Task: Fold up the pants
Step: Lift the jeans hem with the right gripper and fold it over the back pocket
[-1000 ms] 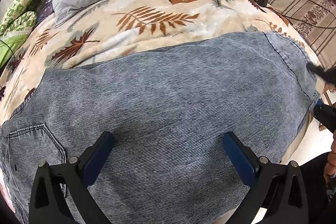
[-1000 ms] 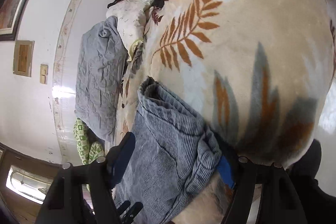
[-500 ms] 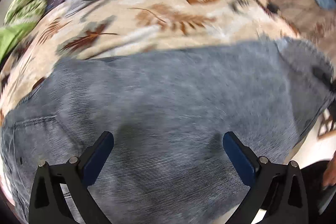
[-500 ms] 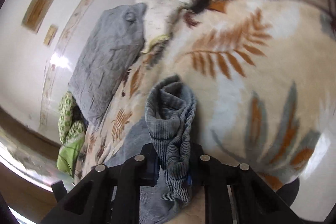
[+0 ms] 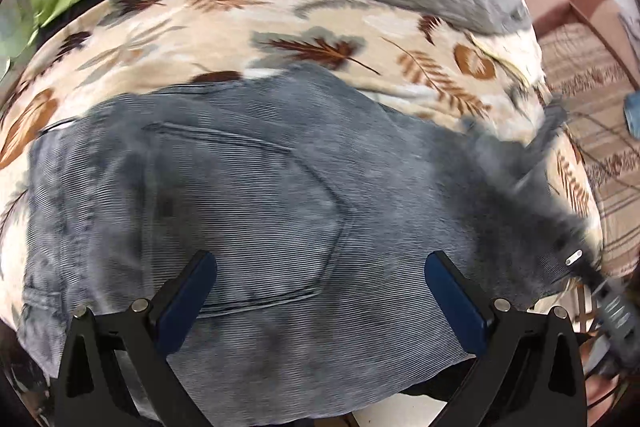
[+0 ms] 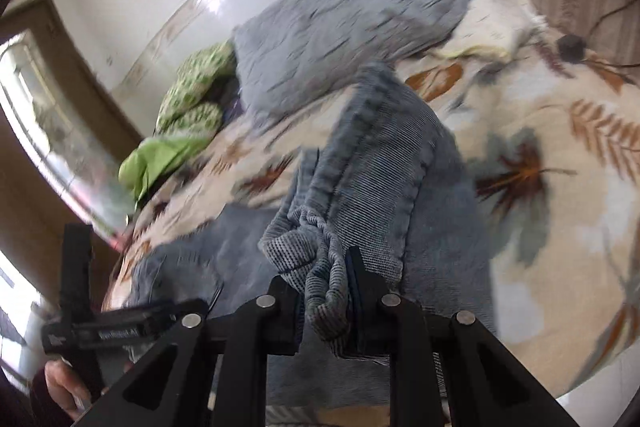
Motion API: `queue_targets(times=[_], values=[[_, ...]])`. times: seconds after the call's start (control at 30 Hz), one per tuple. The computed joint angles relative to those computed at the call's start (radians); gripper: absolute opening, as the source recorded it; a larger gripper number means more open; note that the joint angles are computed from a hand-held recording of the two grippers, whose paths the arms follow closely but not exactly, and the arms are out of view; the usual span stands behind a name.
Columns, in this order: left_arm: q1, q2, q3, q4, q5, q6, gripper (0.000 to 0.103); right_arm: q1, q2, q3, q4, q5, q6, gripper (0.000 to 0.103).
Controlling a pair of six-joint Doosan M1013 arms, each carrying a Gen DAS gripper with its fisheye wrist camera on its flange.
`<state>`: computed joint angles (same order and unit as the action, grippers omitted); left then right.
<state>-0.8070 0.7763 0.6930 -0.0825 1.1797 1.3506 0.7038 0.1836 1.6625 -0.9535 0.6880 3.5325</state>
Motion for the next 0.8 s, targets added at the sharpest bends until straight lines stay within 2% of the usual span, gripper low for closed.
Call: queue_targets(times=[0.07, 0.1, 0.13, 0.2, 0.27, 0.3, 0.33, 0.4, 0.47, 0.57, 0.6, 0.67, 0.7, 0.77, 0.8], values=[[0.01, -0.013, 0.02, -0.007, -0.018, -0.007, 0.103, -0.024, 0.026, -0.024, 0.169, -0.094, -0.148, 0.022], [0.014, -0.015, 0.022, -0.006, -0.023, -0.014, 0.103, -0.032, 0.038, -0.036, 0.263, -0.115, -0.228, 0.023], [0.018, -0.018, 0.025, -0.006, -0.029, -0.02, 0.103, -0.039, 0.055, -0.056, 0.372, -0.111, -0.336, 0.026], [0.023, -0.017, 0.025, -0.013, -0.035, -0.029, 0.103, -0.04, 0.065, -0.08, 0.445, -0.086, -0.448, 0.035], [0.028, -0.017, 0.025, -0.027, -0.038, -0.034, 0.103, -0.052, 0.039, -0.042, 0.535, -0.218, -0.573, 0.078], [0.029, -0.018, 0.025, -0.034, -0.04, -0.032, 0.103, -0.056, 0.026, -0.021, 0.577, -0.277, -0.621, 0.08], [0.028, -0.016, 0.022, -0.038, -0.039, -0.026, 0.103, -0.055, 0.015, -0.008, 0.6, -0.31, -0.664, 0.08], [0.026, -0.013, 0.016, -0.041, -0.04, -0.019, 0.103, -0.042, -0.004, 0.0, 0.492, -0.271, -0.592, 0.08], [0.021, -0.006, 0.001, -0.049, -0.041, -0.01, 0.103, -0.028, -0.035, 0.028, 0.281, -0.209, -0.357, 0.08], [0.004, 0.023, -0.056, -0.063, -0.022, 0.011, 0.103, -0.022, -0.069, 0.058, 0.116, -0.073, -0.105, 0.079], [-0.005, 0.035, -0.078, -0.058, -0.02, 0.022, 0.103, -0.031, -0.08, 0.073, 0.094, -0.067, -0.045, 0.078], [-0.033, 0.068, -0.138, 0.0, -0.003, 0.037, 0.103, -0.058, -0.091, 0.092, 0.078, -0.101, 0.039, 0.063], [-0.046, 0.082, -0.162, 0.024, 0.003, 0.053, 0.103, -0.075, -0.092, 0.095, 0.109, -0.118, 0.025, 0.06], [-0.07, 0.104, -0.191, 0.081, 0.005, 0.086, 0.103, -0.11, -0.077, 0.082, 0.221, -0.141, -0.065, 0.048], [-0.083, 0.124, -0.221, 0.13, 0.03, 0.095, 0.103, -0.124, -0.074, 0.084, 0.251, -0.167, -0.081, 0.046]])
